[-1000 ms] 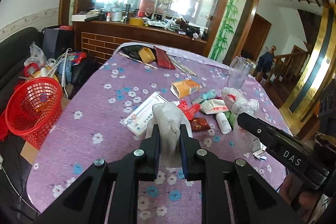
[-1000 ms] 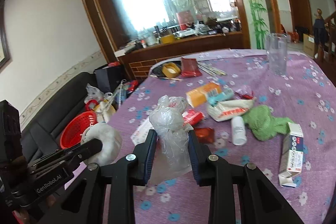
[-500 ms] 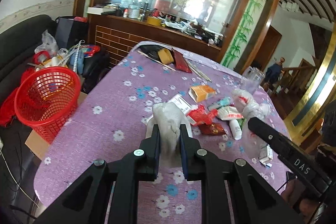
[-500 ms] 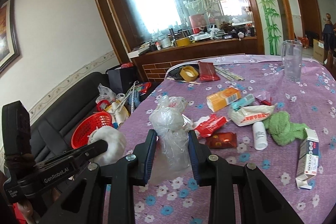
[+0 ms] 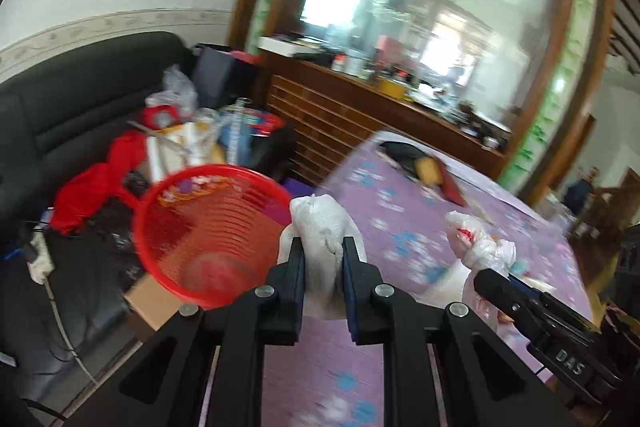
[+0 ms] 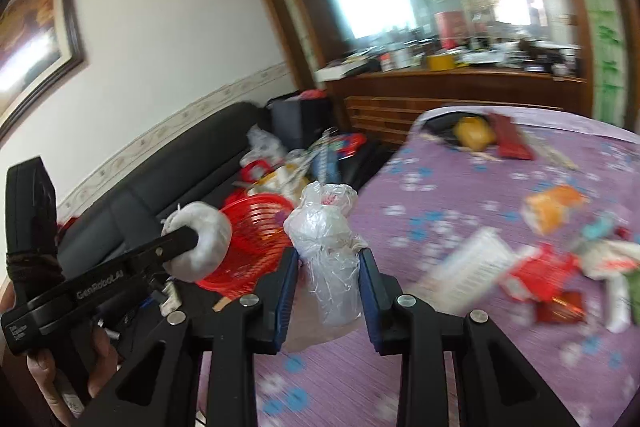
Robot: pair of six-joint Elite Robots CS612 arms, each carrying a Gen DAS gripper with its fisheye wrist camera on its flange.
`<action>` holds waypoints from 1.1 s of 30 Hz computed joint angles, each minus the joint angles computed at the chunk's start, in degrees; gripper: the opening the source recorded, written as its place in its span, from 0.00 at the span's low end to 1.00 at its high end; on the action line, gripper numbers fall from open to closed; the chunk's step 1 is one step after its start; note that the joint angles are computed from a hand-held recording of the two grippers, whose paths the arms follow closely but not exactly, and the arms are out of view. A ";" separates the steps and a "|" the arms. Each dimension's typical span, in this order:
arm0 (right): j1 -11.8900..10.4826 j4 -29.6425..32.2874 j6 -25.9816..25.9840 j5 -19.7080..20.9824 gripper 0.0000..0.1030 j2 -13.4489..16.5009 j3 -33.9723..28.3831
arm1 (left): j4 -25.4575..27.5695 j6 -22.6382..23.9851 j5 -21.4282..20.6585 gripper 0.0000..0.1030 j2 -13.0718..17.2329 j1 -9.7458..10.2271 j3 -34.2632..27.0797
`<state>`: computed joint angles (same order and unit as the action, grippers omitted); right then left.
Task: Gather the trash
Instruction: 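Carry the tissue and plastic bag over the red wastebasket with both tools, then open both tools to drop the tissue and bag into the wastebasket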
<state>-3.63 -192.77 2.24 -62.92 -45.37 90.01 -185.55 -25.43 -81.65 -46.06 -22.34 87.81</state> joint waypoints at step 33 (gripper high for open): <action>4.13 11.84 7.21 11.49 0.85 10.48 -20.30 | 4.57 -1.39 -3.11 0.68 4.22 4.67 -4.31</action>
<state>0.50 -180.93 9.45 -51.43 -34.89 69.71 -180.99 -26.82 -84.76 -41.84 -17.66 83.50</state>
